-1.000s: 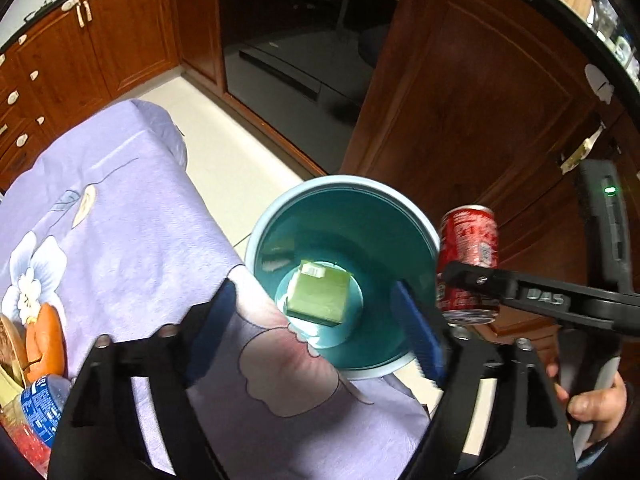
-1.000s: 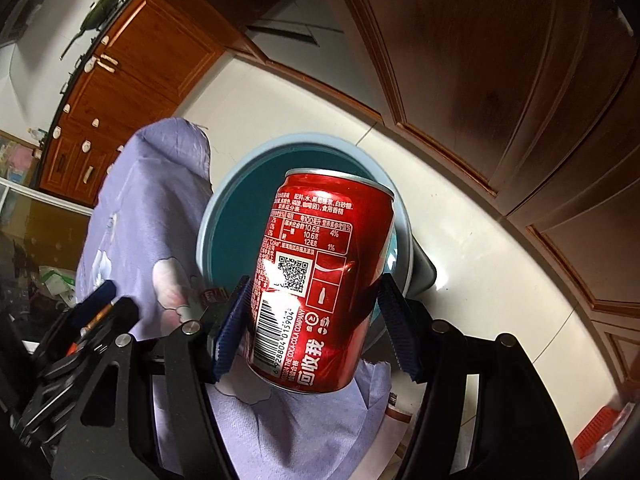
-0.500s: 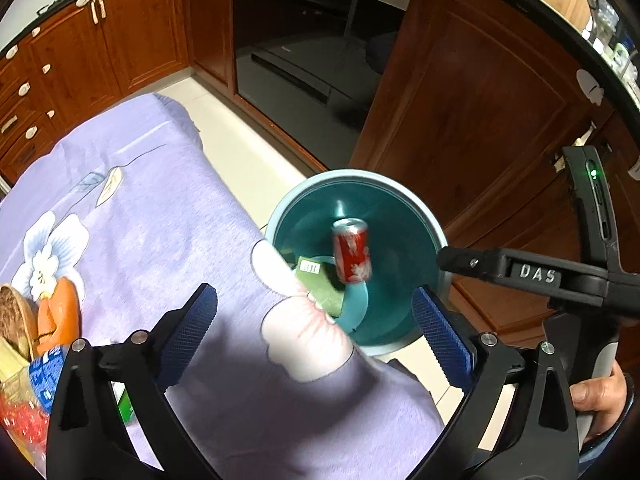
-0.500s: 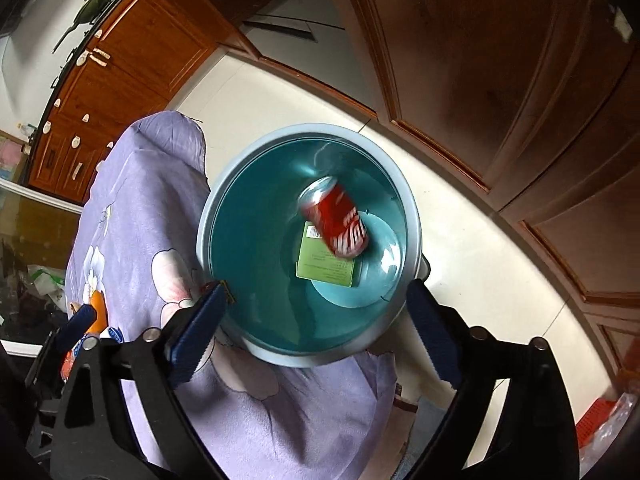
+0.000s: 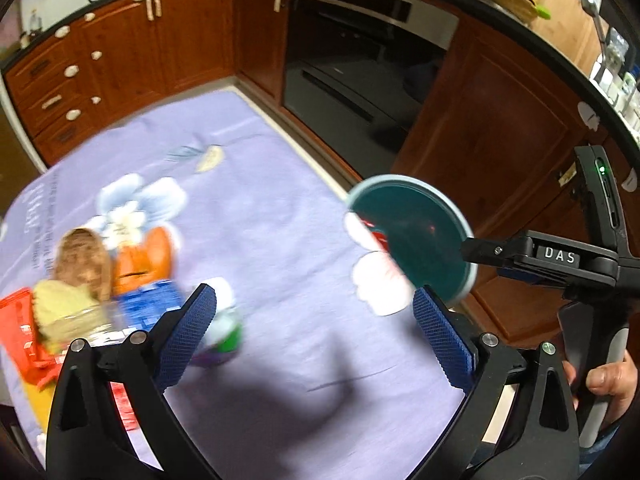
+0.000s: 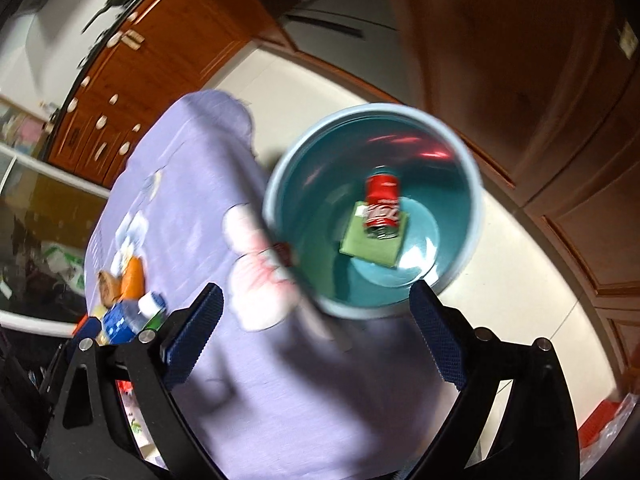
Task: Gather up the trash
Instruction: 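Grasp the blue-labelled bottle with the left tool while the right tool grasps the white lid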
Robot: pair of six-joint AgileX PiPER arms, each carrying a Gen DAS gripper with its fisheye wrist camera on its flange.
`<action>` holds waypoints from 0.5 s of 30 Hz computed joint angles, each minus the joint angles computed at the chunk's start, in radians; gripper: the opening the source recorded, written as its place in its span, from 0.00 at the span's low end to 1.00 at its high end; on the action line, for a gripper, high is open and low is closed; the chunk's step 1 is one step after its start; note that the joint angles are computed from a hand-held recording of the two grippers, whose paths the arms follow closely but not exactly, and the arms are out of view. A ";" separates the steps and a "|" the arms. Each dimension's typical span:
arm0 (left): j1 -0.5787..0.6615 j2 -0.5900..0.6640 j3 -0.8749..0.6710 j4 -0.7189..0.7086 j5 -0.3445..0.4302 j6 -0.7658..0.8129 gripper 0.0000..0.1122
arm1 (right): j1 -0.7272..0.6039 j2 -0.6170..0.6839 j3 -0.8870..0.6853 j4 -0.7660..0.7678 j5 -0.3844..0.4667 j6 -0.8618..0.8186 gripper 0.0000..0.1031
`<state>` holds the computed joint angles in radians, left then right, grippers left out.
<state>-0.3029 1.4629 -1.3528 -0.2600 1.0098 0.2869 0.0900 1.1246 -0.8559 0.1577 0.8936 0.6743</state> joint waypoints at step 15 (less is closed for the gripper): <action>0.372 0.035 -0.057 -0.055 0.060 0.392 0.88 | 0.380 0.188 -0.179 -0.167 0.013 0.311 0.87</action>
